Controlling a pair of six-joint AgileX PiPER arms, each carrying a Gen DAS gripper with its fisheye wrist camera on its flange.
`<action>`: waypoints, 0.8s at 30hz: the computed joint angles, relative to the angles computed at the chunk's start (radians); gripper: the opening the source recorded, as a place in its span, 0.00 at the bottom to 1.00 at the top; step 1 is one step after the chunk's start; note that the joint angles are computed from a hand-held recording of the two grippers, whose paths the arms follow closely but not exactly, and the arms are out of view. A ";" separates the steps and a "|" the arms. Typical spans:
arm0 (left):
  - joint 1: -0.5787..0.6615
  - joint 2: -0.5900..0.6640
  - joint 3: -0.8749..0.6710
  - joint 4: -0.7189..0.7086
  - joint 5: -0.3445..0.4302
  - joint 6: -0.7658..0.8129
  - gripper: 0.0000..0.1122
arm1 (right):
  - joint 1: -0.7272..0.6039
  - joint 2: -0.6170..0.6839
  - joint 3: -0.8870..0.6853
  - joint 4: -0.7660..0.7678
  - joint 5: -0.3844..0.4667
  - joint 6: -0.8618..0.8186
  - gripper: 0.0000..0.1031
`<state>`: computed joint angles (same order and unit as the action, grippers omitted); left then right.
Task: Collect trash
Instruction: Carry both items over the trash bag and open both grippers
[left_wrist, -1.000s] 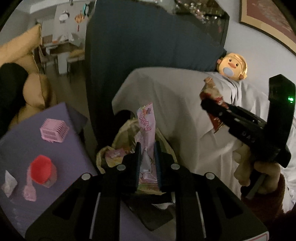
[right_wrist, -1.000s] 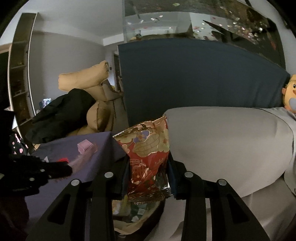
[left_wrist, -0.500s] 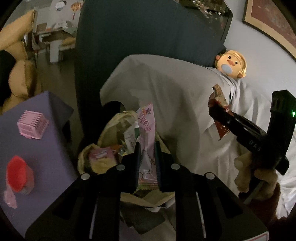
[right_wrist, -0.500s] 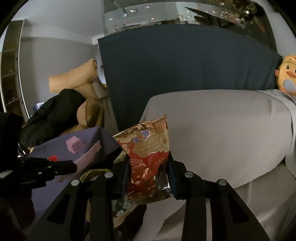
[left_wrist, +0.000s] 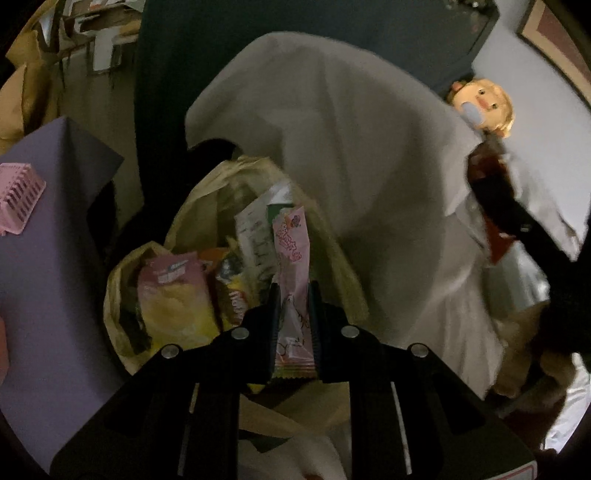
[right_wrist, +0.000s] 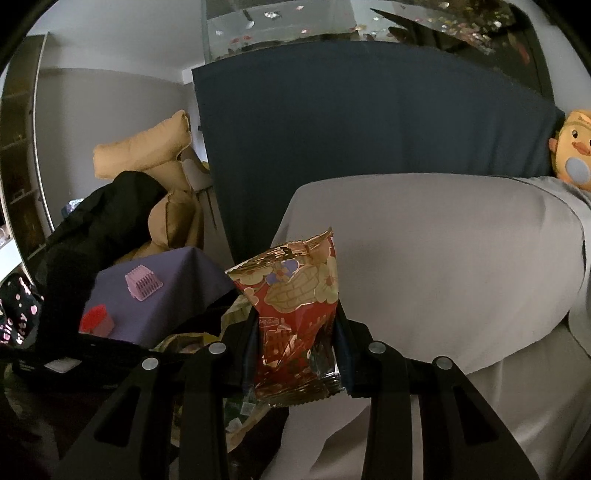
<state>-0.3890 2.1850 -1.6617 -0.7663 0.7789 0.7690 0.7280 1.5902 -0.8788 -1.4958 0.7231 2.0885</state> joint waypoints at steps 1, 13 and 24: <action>-0.004 0.009 -0.004 0.018 -0.014 -0.013 0.12 | 0.000 0.000 0.000 0.005 -0.003 -0.008 0.33; 0.017 -0.090 0.113 -0.081 -0.046 0.126 0.40 | -0.011 0.027 -0.020 0.009 -0.028 -0.033 0.33; 0.134 -0.291 0.298 -0.177 -0.076 0.274 0.43 | 0.018 0.061 -0.087 0.078 -0.003 -0.142 0.33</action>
<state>-0.2554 1.8941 -1.3641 -0.9435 0.7024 1.0426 0.7460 1.6508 -0.9659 -1.4174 0.7203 1.9463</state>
